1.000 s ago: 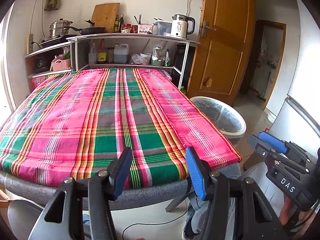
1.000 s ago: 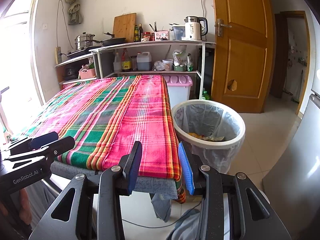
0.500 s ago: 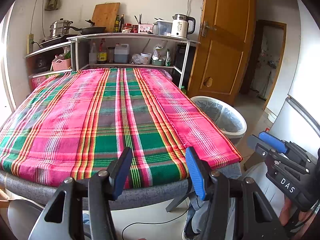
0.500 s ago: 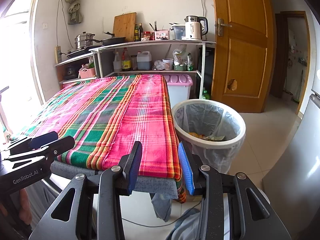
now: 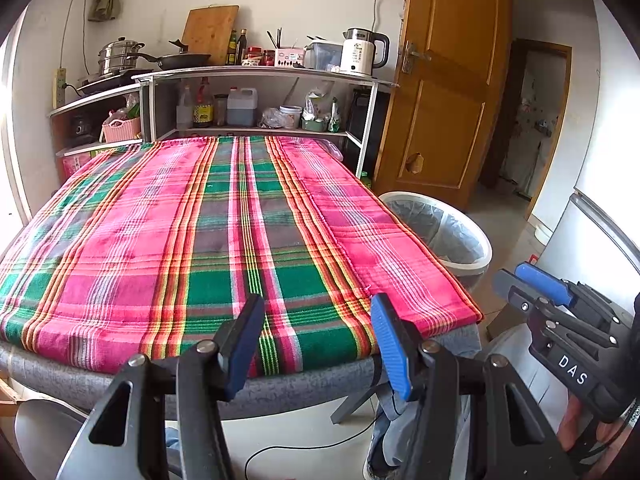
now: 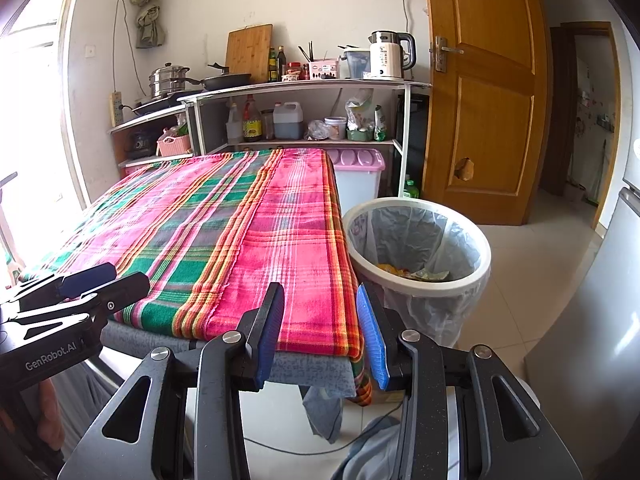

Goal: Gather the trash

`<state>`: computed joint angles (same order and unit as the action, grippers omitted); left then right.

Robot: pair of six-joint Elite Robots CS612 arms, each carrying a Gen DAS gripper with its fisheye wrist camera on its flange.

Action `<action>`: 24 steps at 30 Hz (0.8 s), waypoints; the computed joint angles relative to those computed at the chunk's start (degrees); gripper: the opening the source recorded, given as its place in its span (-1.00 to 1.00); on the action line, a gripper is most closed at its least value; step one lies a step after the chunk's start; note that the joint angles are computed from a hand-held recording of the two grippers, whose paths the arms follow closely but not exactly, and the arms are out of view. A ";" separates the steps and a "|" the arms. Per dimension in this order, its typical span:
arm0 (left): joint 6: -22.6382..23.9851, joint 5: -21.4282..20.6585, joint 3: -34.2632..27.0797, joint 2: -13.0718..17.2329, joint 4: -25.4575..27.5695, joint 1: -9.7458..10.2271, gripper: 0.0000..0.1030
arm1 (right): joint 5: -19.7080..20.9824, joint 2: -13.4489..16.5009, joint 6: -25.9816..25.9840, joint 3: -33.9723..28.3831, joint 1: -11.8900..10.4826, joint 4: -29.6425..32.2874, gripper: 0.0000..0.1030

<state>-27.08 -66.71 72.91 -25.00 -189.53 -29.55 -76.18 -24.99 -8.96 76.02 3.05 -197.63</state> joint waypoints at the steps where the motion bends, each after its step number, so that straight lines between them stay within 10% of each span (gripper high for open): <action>1: -0.05 -0.09 0.01 0.00 -0.07 0.01 0.11 | 0.00 0.00 0.00 0.00 0.00 0.00 -0.24; 24: 0.31 0.97 -0.39 0.40 -0.65 -0.23 0.11 | -0.21 0.23 -0.13 -0.26 0.04 0.44 -0.24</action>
<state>-26.77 -65.74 72.52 -24.60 -190.18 -29.78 -76.38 -24.76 -9.09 75.76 3.10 -197.19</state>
